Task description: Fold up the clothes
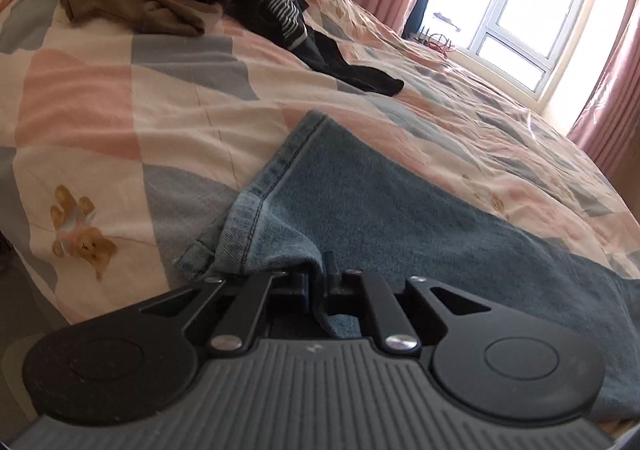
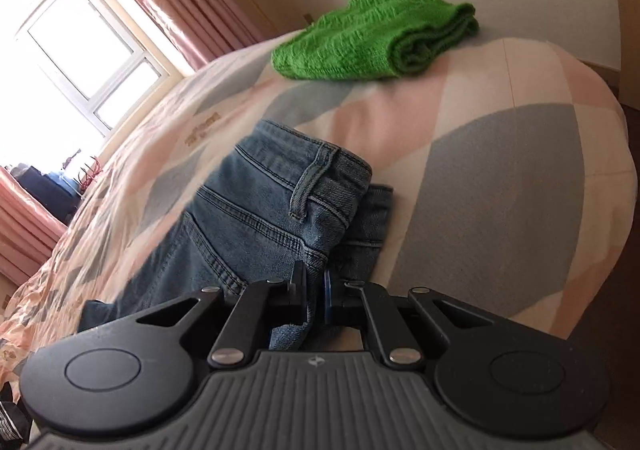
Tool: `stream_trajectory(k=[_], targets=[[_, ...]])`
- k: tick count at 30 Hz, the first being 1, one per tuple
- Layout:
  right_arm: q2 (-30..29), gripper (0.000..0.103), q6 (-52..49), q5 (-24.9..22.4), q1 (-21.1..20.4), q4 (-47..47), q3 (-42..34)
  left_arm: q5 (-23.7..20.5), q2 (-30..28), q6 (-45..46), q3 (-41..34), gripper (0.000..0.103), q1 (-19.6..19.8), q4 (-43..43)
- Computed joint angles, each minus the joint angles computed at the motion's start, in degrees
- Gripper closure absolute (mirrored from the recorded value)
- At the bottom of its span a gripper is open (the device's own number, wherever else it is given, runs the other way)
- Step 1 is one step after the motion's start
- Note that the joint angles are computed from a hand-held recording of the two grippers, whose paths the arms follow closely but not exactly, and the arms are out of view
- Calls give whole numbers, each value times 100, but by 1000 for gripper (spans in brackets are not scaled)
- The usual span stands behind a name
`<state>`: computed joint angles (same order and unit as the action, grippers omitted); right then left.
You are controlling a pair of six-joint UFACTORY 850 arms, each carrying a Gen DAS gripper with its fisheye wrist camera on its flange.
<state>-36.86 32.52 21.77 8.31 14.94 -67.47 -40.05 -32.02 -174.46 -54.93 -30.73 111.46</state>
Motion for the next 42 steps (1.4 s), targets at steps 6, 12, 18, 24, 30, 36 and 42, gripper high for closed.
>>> stream_trajectory(k=[6,12,18,24,30,36,42], targets=[[-55,97,201,-142,-21,-251,1,-84,3,-222,76,96,-11,100],[-33,91,1840,390,-200,-1341,231,7,48,-418,122,96,41,241],[142,97,738,545,-34,-400,342,7,97,-98,134,96,33,170],[-109,96,-399,41,86,792,87,42,123,-56,134,94,31,95],[126,61,-2777,614,431,3245,256,-338,518,493,440,81,-106,-631],[332,62,-3296,1328,790,3233,475,-816,760,678,531,81,-311,-1051],[12,63,-3438,838,869,2371,63,-1122,666,1562,277,84,-213,-2526]])
